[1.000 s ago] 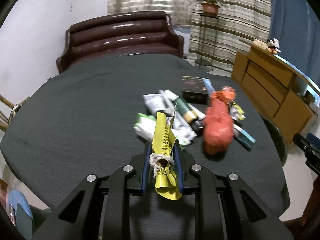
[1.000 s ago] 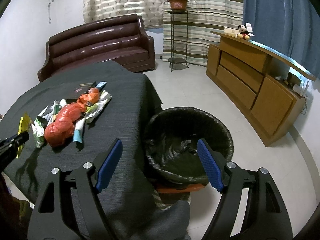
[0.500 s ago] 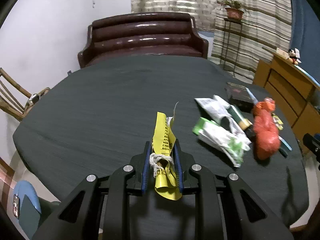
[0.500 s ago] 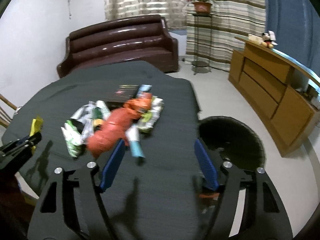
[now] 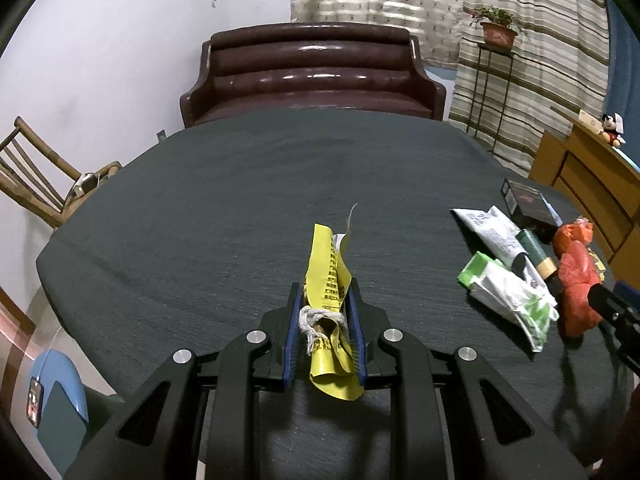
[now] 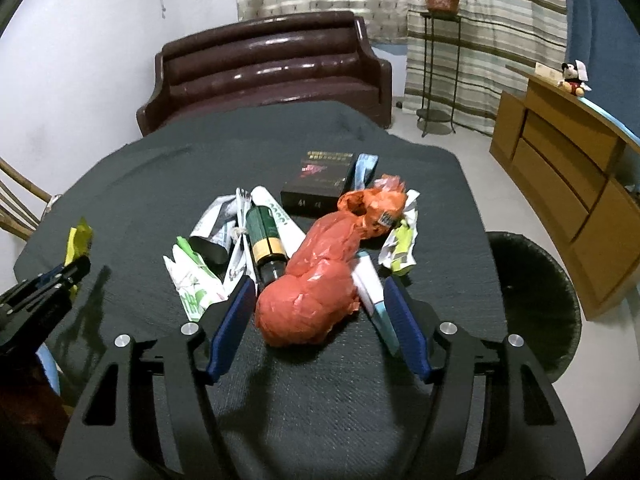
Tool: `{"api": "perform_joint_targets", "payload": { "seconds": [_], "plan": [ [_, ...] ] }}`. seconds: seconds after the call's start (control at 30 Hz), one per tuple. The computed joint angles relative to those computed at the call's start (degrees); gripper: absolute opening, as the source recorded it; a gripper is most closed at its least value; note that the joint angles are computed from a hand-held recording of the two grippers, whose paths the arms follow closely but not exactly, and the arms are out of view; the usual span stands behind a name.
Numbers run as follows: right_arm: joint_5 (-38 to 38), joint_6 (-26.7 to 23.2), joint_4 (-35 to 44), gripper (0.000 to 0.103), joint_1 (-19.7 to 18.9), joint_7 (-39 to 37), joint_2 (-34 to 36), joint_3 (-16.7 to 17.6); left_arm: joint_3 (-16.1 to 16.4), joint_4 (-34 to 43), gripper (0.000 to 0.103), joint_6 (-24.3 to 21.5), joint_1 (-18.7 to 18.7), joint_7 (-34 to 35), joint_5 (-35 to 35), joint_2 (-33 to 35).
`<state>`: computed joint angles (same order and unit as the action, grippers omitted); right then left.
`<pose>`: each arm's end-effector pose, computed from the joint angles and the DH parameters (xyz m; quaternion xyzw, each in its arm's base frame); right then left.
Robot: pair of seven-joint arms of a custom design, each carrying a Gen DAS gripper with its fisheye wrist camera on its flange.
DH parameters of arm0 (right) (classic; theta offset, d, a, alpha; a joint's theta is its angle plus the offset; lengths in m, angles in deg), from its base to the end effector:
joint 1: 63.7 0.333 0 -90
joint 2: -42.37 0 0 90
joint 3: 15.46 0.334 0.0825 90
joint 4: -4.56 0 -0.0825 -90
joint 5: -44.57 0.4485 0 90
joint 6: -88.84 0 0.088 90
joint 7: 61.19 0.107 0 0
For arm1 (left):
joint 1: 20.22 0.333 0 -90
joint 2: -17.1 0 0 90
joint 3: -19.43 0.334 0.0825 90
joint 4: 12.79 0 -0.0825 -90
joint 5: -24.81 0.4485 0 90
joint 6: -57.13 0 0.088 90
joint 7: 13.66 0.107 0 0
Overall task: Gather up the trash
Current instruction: 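Lift the yellow strip with the left gripper while the right gripper grasps the red bag, then carry both items over the wastebasket and open both grippers to drop them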
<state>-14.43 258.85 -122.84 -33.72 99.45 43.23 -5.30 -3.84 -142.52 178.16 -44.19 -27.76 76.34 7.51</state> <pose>0.4267 0.4359 0.4059 -0.7703 0.4968 -0.1914 0.3511 0.4007 -0.3847 0.4265 -0.7884 0.4655 -0.1987 0.3497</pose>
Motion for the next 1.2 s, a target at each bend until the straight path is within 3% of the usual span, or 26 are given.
{"api": "perform_joint_targets", "payload": {
  "seconds": [0.1,0.2,0.47,0.87,1.2],
  "plan": [
    [3.5,0.2,0.2,0.065,0.1,-3.2,0.9,0.1,0.2,0.3,0.023,0.2,0.1,-0.1,-0.3,0.4],
    [8.4,1.8,-0.1,0.046,0.4,-7.9,1.7,-0.1,0.4,0.6,0.023,0.8,0.2,0.0,-0.3,0.8],
    [4.7,2.9,-0.7,0.037,1.2,-4.2,0.8,-1.2,0.5,-0.5,0.023,2.5,0.5,0.7,0.1,0.1],
    [-13.6,5.6,-2.6,0.035,-4.4,12.2,-5.1,1.0,0.2,1.9,0.022,5.4,0.0,1.9,2.9,1.8],
    [-22.7,2.1,-5.7,0.035,-11.1,21.5,-10.4,1.7,1.5,10.2,0.023,10.0,-2.3,4.3,8.8,9.4]
  ]
}}
